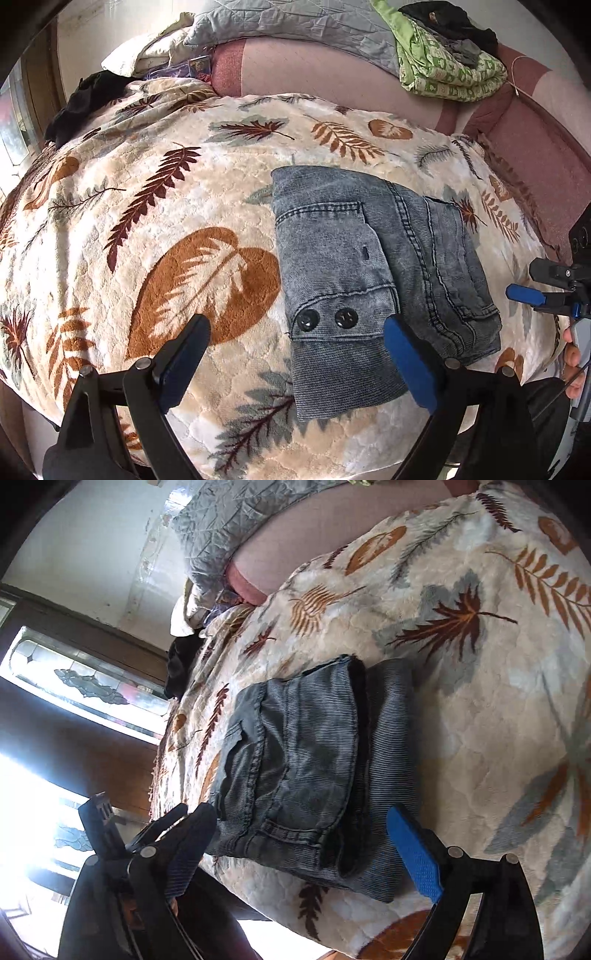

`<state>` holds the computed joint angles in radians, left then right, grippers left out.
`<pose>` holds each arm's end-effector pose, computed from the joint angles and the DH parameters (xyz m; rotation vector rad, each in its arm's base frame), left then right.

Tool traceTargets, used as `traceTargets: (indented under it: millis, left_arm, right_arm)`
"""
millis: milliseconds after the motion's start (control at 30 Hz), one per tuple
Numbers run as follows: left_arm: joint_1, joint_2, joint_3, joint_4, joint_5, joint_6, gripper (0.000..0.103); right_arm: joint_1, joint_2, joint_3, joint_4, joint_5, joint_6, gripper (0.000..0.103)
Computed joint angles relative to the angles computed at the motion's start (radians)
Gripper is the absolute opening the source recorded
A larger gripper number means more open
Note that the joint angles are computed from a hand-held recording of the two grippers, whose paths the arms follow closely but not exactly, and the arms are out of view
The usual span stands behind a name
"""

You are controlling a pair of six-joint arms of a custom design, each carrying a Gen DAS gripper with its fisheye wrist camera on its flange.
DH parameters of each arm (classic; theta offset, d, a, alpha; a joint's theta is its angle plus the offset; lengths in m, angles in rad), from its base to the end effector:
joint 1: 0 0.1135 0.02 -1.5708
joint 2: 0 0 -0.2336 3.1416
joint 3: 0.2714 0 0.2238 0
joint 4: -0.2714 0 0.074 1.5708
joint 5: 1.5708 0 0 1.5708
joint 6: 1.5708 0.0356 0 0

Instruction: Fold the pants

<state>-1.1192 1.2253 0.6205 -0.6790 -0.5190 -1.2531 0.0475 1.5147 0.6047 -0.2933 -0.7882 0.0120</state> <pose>0.0953 -0.1561 0.1594 -0.2688 2.5432 -0.0877 0.2208 0.0358 0.1208 -0.2468 2.5934 1.0940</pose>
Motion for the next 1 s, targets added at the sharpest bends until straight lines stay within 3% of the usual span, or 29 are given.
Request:
traceTargets:
  millis: [100, 233, 400, 500, 700, 733, 800, 833, 867, 1000]
  left_arm:
    - [0.087, -0.027, -0.035, 0.054, 0.049, 0.078, 0.095]
    - [0.245, -0.046, -0.097, 0.188, 0.185, 0.213, 0.095]
    - [0.484, -0.087, -0.219, 0.407, 0.432, 0.329, 0.095]
    - [0.588, -0.026, -0.262, 0.523, 0.565, 0.353, 0.095]
    - [0.575, 0.010, -0.243, 0.577, 0.599, 0.367, 0.094]
    - [0.559, 0.032, -0.225, 0.567, 0.583, 0.364, 0.093]
    - [0.518, 0.082, -0.184, 0.545, 0.536, 0.370, 0.073]
    - [0.510, 0.107, -0.165, 0.544, 0.548, 0.386, 0.047]
    - [0.489, 0.128, -0.136, 0.521, 0.521, 0.380, 0.046]
    - [0.401, 0.148, -0.057, 0.418, 0.396, 0.354, 0.038]
  right_arm:
    - [-0.048, 0.117, 0.087, -0.068, 0.005, -0.070, 0.095]
    - [-0.084, 0.250, 0.192, -0.110, 0.019, -0.096, 0.095]
    - [-0.081, 0.358, 0.277, -0.136, 0.002, -0.098, 0.095]
    - [-0.036, 0.387, 0.294, -0.120, 0.002, -0.074, 0.095]
    - [0.079, 0.364, 0.283, -0.059, 0.070, -0.006, 0.093]
    - [0.108, 0.347, 0.280, -0.058, 0.114, -0.007, 0.090]
    - [0.156, 0.326, 0.277, -0.053, 0.206, 0.007, 0.067]
    - [0.176, 0.314, 0.272, -0.048, 0.256, 0.008, 0.057]
    - [0.194, 0.301, 0.267, -0.048, 0.299, 0.000, 0.040]
    - [0.217, 0.232, 0.221, -0.029, 0.332, -0.009, 0.023]
